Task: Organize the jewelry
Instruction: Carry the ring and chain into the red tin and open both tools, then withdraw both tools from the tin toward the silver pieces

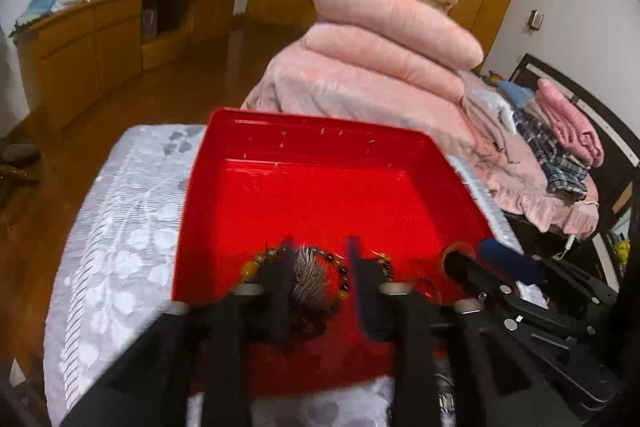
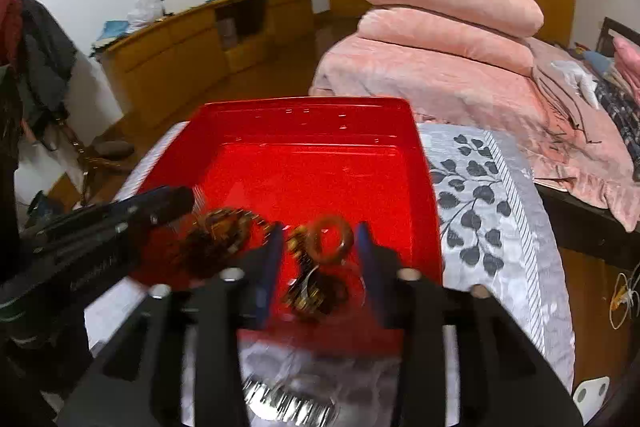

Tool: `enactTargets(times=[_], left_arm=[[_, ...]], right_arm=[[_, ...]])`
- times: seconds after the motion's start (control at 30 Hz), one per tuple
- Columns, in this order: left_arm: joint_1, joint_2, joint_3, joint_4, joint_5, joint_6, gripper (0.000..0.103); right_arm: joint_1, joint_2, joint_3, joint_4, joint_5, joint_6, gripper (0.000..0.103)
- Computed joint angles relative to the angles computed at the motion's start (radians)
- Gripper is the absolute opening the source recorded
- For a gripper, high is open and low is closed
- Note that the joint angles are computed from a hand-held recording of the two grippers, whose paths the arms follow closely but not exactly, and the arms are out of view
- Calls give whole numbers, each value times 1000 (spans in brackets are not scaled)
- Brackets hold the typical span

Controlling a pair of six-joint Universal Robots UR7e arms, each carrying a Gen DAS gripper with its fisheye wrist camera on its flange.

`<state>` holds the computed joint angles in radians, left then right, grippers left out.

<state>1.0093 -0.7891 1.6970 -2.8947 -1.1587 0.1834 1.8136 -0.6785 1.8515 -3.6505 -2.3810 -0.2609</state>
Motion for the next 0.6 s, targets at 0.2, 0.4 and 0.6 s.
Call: enactTargets(times=[0.2, 0.4, 0.6], left_arm=[[7, 4, 5, -30, 6, -6, 56], [-9, -66, 106, -134, -3, 26, 67], [-24, -145, 235, -214, 6, 37, 71]], right_arm=[[-15, 3, 6, -30, 11, -6, 42], [4, -22, 97, -152, 42, -20, 45], [27, -39, 208, -255, 54, -16, 51]])
